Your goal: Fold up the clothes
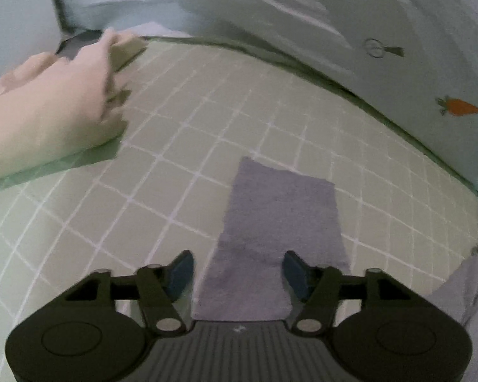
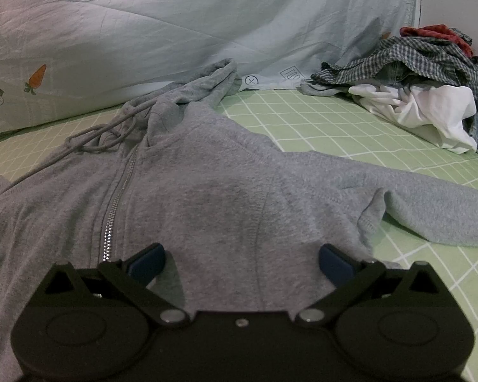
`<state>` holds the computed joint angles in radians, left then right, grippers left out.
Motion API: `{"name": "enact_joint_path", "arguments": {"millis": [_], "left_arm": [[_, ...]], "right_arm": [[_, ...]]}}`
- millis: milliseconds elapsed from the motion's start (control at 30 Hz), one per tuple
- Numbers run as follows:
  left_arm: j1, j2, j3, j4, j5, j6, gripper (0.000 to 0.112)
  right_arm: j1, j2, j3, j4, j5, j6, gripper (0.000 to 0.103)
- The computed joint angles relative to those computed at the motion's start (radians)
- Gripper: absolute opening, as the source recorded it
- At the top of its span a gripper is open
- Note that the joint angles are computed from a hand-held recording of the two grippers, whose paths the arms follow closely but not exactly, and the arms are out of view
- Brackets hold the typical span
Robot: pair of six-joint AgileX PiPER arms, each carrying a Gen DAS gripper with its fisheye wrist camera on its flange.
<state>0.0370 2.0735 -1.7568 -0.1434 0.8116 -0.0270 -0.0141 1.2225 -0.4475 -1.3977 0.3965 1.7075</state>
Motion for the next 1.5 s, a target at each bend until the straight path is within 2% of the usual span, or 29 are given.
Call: {"name": "enact_joint_path", "arguments": {"millis": [33, 133, 267, 467, 667, 867, 967, 1033, 1100, 1200, 1267, 1300, 1333, 1367, 1500], "left_arm": [[0.006, -0.014, 0.024, -0.004, -0.018, -0.007, 0.012], [0.034, -0.067, 0.107, -0.011, -0.073, -0.044, 0.002], [0.094, -0.202, 0.266, 0.066, -0.174, -0.178, 0.002], [0.229, -0.488, 0.556, 0.251, -0.252, -0.467, 0.002], [0.370, -0.691, 0.773, 0.194, -0.192, -0.404, 0.002], [0.421, -0.805, 0.912, 0.138, -0.153, -0.335, 0.003], [0.443, -0.844, 0.950, 0.087, -0.155, -0.258, 0.011], [0.460, -0.871, 0.975, 0.052, -0.153, -0.204, 0.047], [0.462, -0.872, 0.980, 0.039, -0.163, -0.182, 0.066], [0.429, -0.837, 0.979, 0.070, -0.216, -0.200, 0.066], [0.403, -0.807, 0.971, 0.129, -0.227, -0.256, 0.059], [0.386, -0.793, 0.964, 0.172, -0.216, -0.300, 0.038], [0.369, -0.780, 0.957, 0.216, -0.197, -0.346, 0.007], [0.365, -0.781, 0.962, 0.229, -0.188, -0.355, 0.001], [0.373, -0.831, 1.009, 0.240, -0.165, -0.305, 0.002]], "right_arm": [[0.000, 0.001, 0.000, -0.001, 0.000, 0.001, 0.103], [0.000, 0.002, -0.001, -0.002, 0.001, 0.003, 0.103], [0.006, 0.003, -0.002, -0.002, 0.006, 0.008, 0.103], [-0.008, -0.005, 0.004, -0.005, -0.009, 0.000, 0.103], [-0.009, -0.006, 0.005, -0.005, -0.011, -0.001, 0.103], [-0.003, -0.005, 0.004, -0.002, -0.005, 0.002, 0.103], [-0.005, -0.007, 0.004, 0.000, -0.009, -0.002, 0.103], [-0.005, -0.007, 0.004, 0.000, -0.009, -0.002, 0.103], [-0.004, -0.007, 0.004, -0.002, -0.009, 0.001, 0.103], [-0.003, -0.006, 0.004, -0.004, -0.009, 0.004, 0.103], [-0.004, -0.005, 0.003, 0.000, -0.011, 0.000, 0.103], [-0.004, -0.005, 0.003, 0.001, -0.010, -0.001, 0.103], [-0.004, -0.005, 0.003, 0.001, -0.010, -0.001, 0.103], [-0.004, -0.005, 0.003, 0.001, -0.010, -0.001, 0.103], [-0.008, -0.006, 0.004, -0.001, -0.018, -0.001, 0.103]]}}
